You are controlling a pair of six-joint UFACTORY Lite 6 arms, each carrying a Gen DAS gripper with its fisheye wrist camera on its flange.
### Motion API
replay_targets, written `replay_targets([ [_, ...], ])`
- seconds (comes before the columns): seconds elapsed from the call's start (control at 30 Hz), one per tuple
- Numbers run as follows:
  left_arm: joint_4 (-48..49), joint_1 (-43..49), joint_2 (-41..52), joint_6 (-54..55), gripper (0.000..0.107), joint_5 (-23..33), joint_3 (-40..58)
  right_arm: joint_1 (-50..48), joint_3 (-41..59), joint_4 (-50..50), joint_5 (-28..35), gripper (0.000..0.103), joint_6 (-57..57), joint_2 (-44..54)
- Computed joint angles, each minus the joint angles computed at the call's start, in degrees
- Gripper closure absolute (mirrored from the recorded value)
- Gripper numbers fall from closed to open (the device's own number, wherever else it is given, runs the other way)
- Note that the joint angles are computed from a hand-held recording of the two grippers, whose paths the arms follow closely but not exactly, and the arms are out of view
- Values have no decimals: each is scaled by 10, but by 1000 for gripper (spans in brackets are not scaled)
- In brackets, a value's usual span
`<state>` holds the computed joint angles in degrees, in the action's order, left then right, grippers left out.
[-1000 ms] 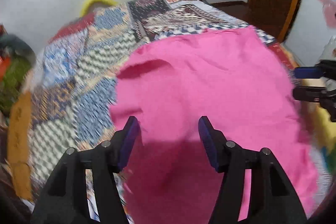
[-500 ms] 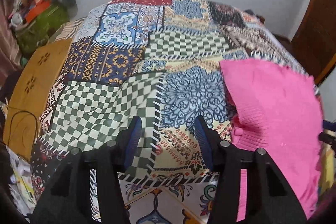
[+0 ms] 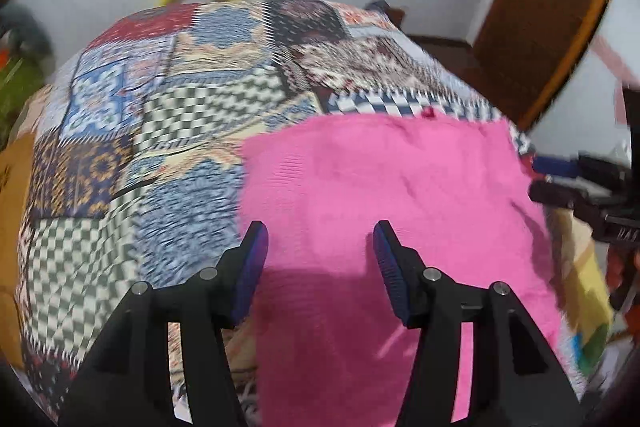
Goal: Fold small clothes
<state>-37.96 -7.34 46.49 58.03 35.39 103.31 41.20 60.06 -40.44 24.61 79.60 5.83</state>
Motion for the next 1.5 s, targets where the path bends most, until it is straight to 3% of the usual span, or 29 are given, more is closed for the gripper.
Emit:
replay_targets([
  [0.07, 40, -15, 27, -28, 49, -27, 17, -19, 13, 28, -29, 52, -31, 33],
  [0.13, 23, -3, 53, -17, 42, -14, 49, -31, 22, 50, -34, 52, -51, 62],
  [0.23, 40, 15, 71, -51, 42, -25, 82, -34, -13, -3, -55, 52, 16, 50],
  [0.3, 73, 30, 88, -88, 42, -16, 116, -25, -25, -18, -32, 52, 38, 32],
  [0.4, 178, 40, 67, -172, 43, -75, 87, -8, -31, 2, 20, 52, 22, 6],
  [0.5, 137, 75, 43, -131, 43, -45, 69, 9, -52, 28, 47, 52, 2, -41],
  [0.7, 20, 149, -123, 30, 43, -19, -137, 96, -71, 18, 122, 45, 47, -118],
  [0.9, -9, 196, -244, 101, 41, 28, -286, 206, -64, -6, 168, 44, 139, -125],
  [0.97, -16, 209, -278, 121, 38, 42, -334, 236, -68, -11, 165, 39, 173, -115],
  [1.1, -5, 225, -308, 134, 38, 74, -401, 280, -71, -5, 133, 39, 224, -73],
  [1.33, -28, 232, -334, 151, 38, 75, -467, 312, -90, -15, 49, 39, 309, -17],
  [1.5, -39, 228, -366, 178, 46, 100, -491, 316, -111, -51, 16, 38, 374, -32],
])
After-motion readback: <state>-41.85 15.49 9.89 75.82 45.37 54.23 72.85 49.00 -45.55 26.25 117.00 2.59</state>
